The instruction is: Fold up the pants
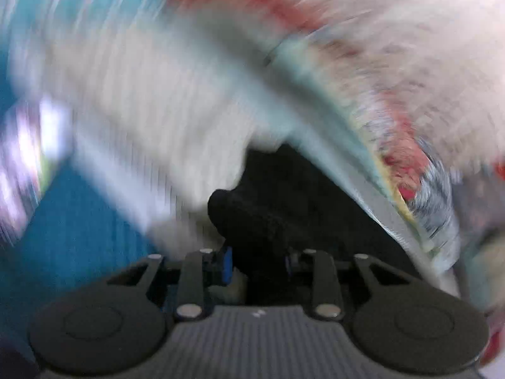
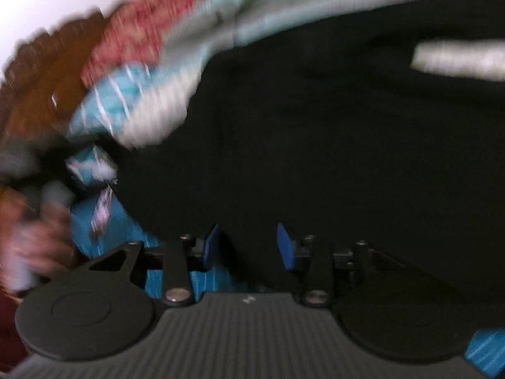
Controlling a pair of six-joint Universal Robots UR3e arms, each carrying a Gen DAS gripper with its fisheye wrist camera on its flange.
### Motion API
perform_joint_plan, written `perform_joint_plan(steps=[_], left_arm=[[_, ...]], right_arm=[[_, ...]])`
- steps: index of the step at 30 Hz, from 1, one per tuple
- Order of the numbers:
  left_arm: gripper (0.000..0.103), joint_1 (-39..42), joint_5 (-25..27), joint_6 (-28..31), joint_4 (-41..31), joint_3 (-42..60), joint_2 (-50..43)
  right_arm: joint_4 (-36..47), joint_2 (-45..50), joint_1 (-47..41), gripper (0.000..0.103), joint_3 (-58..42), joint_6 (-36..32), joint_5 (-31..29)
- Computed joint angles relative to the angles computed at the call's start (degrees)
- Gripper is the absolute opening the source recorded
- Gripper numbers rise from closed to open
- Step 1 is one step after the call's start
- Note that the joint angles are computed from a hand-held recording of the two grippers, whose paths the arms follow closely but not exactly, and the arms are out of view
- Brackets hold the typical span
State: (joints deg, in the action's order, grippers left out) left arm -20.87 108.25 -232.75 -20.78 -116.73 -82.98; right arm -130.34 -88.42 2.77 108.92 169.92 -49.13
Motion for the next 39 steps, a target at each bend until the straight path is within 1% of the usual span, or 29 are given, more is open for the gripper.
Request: perform_joint_plan(steps=[1, 2, 3, 5, 6, 7, 8, 9, 10, 12, 13, 15, 16, 17, 19, 20, 22, 23, 24, 26, 27, 29, 31, 33, 34, 35, 36, 38, 39], left_arm=[[0.026, -4.28, 5.63, 3.98, -2.97, 3.4, -1.22], [0.027, -8.54, 10.97, 5.34, -7.6, 6.87, -3.41], [0.028, -11.51, 14.8, 4.29, -13.98, 10.13, -5.89], [0.032, -12.89, 16.03, 0.47, -24.56, 12.83, -9.55], [0.035, -11.1, 13.15, -2.11, -26.21, 10.89, -9.63], [0.038, -8.64, 9.21, -3.12, -24.31, 7.51, -8.52], [0.039, -6.25, 5.78, -4.86, -18.69, 1.72, -5.81], [0.042, -5.42, 4.9, -4.71, -14.67, -1.66, -3.74], [0.053, -4.81, 4.23, -4.35, -14.12, -2.72, -1.86], [0.07, -5.08, 6.35, -3.79, -15.64, -2.41, 1.0], [0.071, -5.78, 8.85, -4.13, -15.56, -2.7, 2.81], [0.071, -5.74, 12.64, -3.31, -15.11, -2.12, 4.72], [0.072, -5.38, 14.77, -1.9, -14.88, -1.04, 4.6], [0.072, -4.38, 15.81, 0.87, -14.27, 0.24, 3.84], [0.076, -1.93, 16.87, 10.16, -12.83, 5.32, -0.51], [0.078, -0.84, 17.0, 16.21, -10.82, 8.24, -3.75], [0.09, 1.99, 14.11, 28.99, -5.36, 13.84, -10.55], [0.092, 4.23, 10.34, 34.53, -4.54, 17.89, -14.12], [0.093, 6.43, 5.85, 37.96, -4.69, 21.51, -17.02], [0.096, 9.95, -3.16, 41.11, -10.19, 33.51, -24.91], [0.102, 10.94, -5.53, 42.04, -11.94, 39.51, -29.62], [0.103, 11.33, -5.66, 42.72, -15.15, 51.51, -39.34], [0.103, 12.56, -7.48, 42.17, -19.87, 63.51, -48.59], [0.102, 13.18, -8.01, 39.86, -26.96, 75.51, -56.74], [0.099, 13.37, -8.41, 38.84, -30.05, 81.51, -60.94], [0.096, 13.44, -8.47, 38.24, -32.53, 85.15, -63.26], [0.092, 13.35, -8.43, 37.91, -33.97, 86.39, -64.15], [0.089, 13.38, -9.06, 38.85, -31.56, 83.45, -63.68], [0.09, 13.1, -8.76, 39.33, -30.96, 83.53, -64.41]], right_arm=[[-1.02, 0.14, 0.37, 0.043, 1.57, 0.28, 0.48], [-4.49, -0.99, 0.79, 0.044, 4.4, 1.43, 0.32], [-7.01, -1.9, 1.85, 0.044, 5.49, 1.86, -1.48], [-6.44, -1.38, 3.47, 0.044, 3.67, 0.61, -3.97], [-6.45, -0.81, 3.85, 0.044, 2.83, 1.04, -4.48], [-6.59, 0.32, 4.06, 0.044, 1.74, 1.97, -4.55], [-6.63, 0.65, 4.08, 0.044, 1.45, 2.29, -4.54], [-6.54, 1.3, 4.46, 0.044, 0.69, 2.26, -4.68], [-6.29, 1.31, 4.53, 0.044, 0.44, 1.82, -4.87], [-6.02, 1.32, 4.42, 0.044, 0.43, 0.83, -4.53], [-6.79, 1.15, 4.24, 0.044, 1.36, 0.94, -4.0], [-4.36, -3.38, -0.15, 0.044, 5.7, -2.32, -0.29], [-3.21, -5.75, -2.76, 0.044, 7.72, -3.71, 1.75], [-3.38, -6.42, -3.91, 0.044, 8.13, -2.99, 2.59], [-3.08, -7.43, -7.05, 0.044, 9.03, -2.56, 4.02], [-2.39, -7.42, -8.48, 0.044, 8.72, -2.48, 4.08], [-4.71, -6.71, -10.18, 0.045, 9.05, -0.41, 3.76], [-5.38, -6.64, -11.44, 0.045, 9.34, 0.56, 3.83], [-6.96, -6.35, -12.25, 0.045, 9.71, 2.39, 3.66], [-7.41, -6.6, -14.42, 0.045, 10.08, 3.29, 3.73], [-6.79, -7.96, -16.56, 0.045, 11.13, 2.17, 4.37], [-9.22, -7.96, -18.29, 0.045, 11.26, 3.35, 3.92], [-11.13, -6.14, -19.62, 0.045, 9.04, 4.41, 3.3], [-10.53, -3.27, -21.59, 0.045, 3.94, 4.51, 2.22], [-9.49, -0.21, -21.86, 0.045, -1.02, 5.07, 0.59], [-7.35, 3.03, -21.87, 0.045, -7.02, 5.54, -1.55], [-7.91, 7.23, -21.92, 0.045, -13.02, 7.15, -4.03], [-8.83, 15.41, -22.1, 0.045, -25.02, 10.31, -8.8], [-12.33, 20.72, -22.05, 0.045, -31.02, 13.97, -10.8]])
